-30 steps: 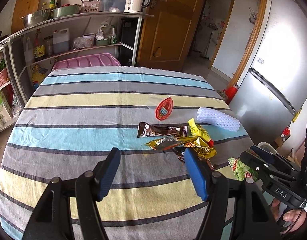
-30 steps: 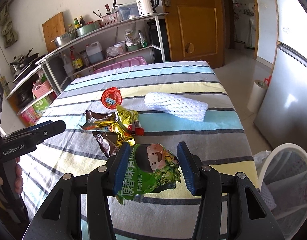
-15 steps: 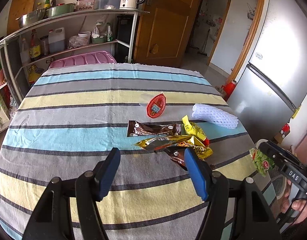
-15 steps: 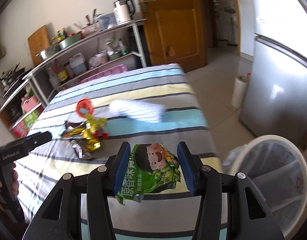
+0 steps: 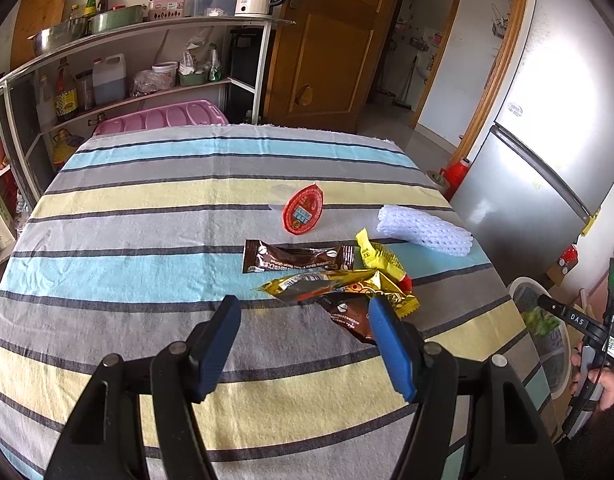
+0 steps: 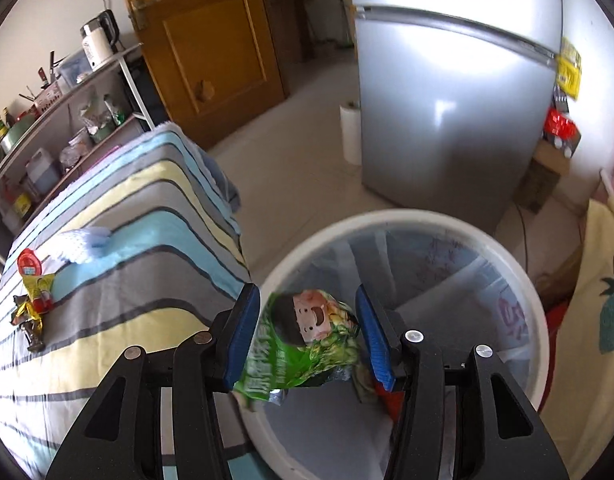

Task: Collect trash
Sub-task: 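Move the right gripper over the bin and release the green chip bag, then grasp the white foam net with the right gripper while the left grasps the brown wrapper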

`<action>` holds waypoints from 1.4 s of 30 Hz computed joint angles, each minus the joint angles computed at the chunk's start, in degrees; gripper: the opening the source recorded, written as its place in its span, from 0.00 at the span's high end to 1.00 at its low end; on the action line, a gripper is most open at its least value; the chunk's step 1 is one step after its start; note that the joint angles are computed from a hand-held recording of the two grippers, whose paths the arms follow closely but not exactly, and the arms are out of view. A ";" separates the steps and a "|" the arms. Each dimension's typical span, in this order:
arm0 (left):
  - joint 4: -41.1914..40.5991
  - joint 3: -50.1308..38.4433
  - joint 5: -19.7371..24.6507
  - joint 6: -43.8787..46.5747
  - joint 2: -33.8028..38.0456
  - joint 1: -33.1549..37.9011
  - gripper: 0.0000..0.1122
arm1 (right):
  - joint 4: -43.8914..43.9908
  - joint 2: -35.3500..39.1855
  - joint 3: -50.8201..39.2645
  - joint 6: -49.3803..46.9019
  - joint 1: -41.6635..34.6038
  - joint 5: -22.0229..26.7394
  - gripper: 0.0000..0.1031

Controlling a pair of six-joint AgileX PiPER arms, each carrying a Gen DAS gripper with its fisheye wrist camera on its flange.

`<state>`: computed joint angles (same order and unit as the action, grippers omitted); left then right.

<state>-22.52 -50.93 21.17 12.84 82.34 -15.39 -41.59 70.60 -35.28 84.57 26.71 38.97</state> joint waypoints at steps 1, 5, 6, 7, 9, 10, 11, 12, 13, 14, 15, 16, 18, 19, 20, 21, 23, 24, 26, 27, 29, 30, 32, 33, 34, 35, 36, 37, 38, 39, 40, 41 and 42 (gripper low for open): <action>-0.07 0.02 -0.05 0.07 0.02 -0.06 0.39 | 1.07 -0.07 0.52 -1.03 -1.43 -1.16 0.46; 0.74 -0.15 -0.13 -0.63 0.38 -0.52 0.39 | 3.11 -0.90 2.49 -1.13 -5.00 -5.51 0.43; 0.75 -0.30 -0.15 -0.54 0.58 -0.54 0.39 | 2.53 -0.75 2.30 0.20 -4.72 -4.84 0.43; 1.14 -0.53 -0.08 -0.95 0.85 -0.52 0.39 | 1.85 -0.70 2.02 0.96 -4.03 -4.06 0.43; 1.18 -0.98 0.06 -0.96 1.36 -0.24 0.39 | -0.30 -0.27 0.82 2.34 -1.99 -3.29 0.43; 1.42 -1.27 0.15 -1.22 1.70 -0.07 0.39 | -0.45 0.05 0.33 1.61 -2.06 -4.11 0.43; 2.29 -1.60 0.27 -2.20 1.99 0.03 0.39 | -0.39 0.59 -0.79 0.65 -1.77 -4.63 0.43; 2.42 -1.93 0.32 -2.37 2.27 0.24 0.39 | -0.87 1.32 -2.00 0.30 -1.35 -4.97 0.43; 2.20 -2.20 0.35 -2.17 2.51 0.46 0.38 | -1.69 2.11 -3.17 0.33 -0.61 -5.15 0.43; 2.15 -2.58 0.43 -2.14 2.85 0.75 0.37 | -2.18 2.99 -4.45 -0.02 -0.09 -5.45 0.43; 1.79 -2.89 0.49 -1.64 3.14 1.09 0.36 | -2.68 4.09 -5.95 -0.33 0.61 -5.90 0.43; 1.25 -3.21 0.56 -0.92 3.50 1.48 0.35 | -2.93 5.01 -7.23 -0.99 1.17 -6.66 0.43; 0.83 -4.31 1.03 -0.24 4.53 2.38 0.34 | -2.29 7.50 -10.31 -4.54 1.78 -9.04 0.43; 0.14 -4.87 1.34 0.64 5.07 2.88 0.34 | -1.43 9.16 -12.33 -7.31 2.10 -10.13 0.43; -1.40 -5.53 1.92 2.37 5.77 3.75 0.34 | -0.07 10.95 -14.49 -10.49 2.41 -10.81 0.43; -3.35 -6.18 2.64 4.53 6.47 4.66 0.33 | 1.19 12.58 -16.42 -13.43 2.63 -11.56 0.43; -4.14 -7.52 3.57 5.48 7.81 5.75 0.33 | 5.74 15.54 -20.06 -21.36 2.30 -14.33 0.43; -2.97 -8.04 3.36 4.61 8.29 5.85 0.33 | 6.92 16.85 -21.35 -23.37 2.48 -14.99 0.43; -4.39 -9.43 4.36 7.09 9.60 6.52 0.30 | 10.43 19.53 -24.32 -29.19 2.42 -16.44 0.43; -6.01 -10.84 5.88 9.35 10.84 6.91 0.30 | 13.35 20.87 -25.49 -33.18 1.98 -17.90 0.43; -5.88 -12.12 6.31 8.79 12.15 6.91 0.30 | 17.18 23.24 -27.31 -37.75 1.70 -19.32 0.43; -6.04 -12.49 6.19 8.99 12.54 6.84 0.30 | 18.85 24.48 -28.33 -39.41 1.64 -19.60 0.43; -7.48 -13.20 6.58 10.93 13.53 6.89 0.30 | 23.65 26.91 -30.18 -44.10 1.18 -20.46 0.43; -7.40 -13.77 6.95 10.66 14.17 6.83 0.30 | 25.73 28.10 -31.18 -46.16 0.99 -20.53 0.43; -7.86 -14.58 7.62 11.06 15.01 6.84 0.30 | 26.33 28.91 -31.51 -47.10 1.05 -20.84 0.43; -8.45 -15.34 8.43 11.41 15.81 6.82 0.30 | 27.34 29.85 -32.36 -48.91 1.19 -20.77 0.43; -9.15 -15.68 8.96 12.02 16.27 6.82 0.30 | 27.71 30.82 -33.37 -50.12 1.44 -20.32 0.43; -9.90 -15.77 9.12 13.06 16.61 6.68 0.30 | 28.58 31.67 -34.29 -51.75 1.57 -19.92 0.43; -10.29 -15.89 9.28 13.82 16.92 6.55 0.30 | 30.14 32.45 -35.16 -54.17 1.72 -19.47 0.43; -9.92 -16.39 9.70 13.54 17.51 6.34 0.30 | 30.48 33.37 -36.19 -55.18 2.06 -18.65 0.43; -9.68 -16.81 9.96 13.25 18.02 6.11 0.30 | 31.16 33.93 -36.92 -56.41 2.06 -18.11 0.43; -9.66 -16.94 9.90 13.20 18.26 5.98 0.30 | 31.62 34.55 -37.49 -57.36 2.27 -17.77 0.43; -8.85 -17.13 9.69 12.70 18.43 5.71 0.30 | 31.53 35.14 -38.06 -57.46 2.49 -17.35 0.43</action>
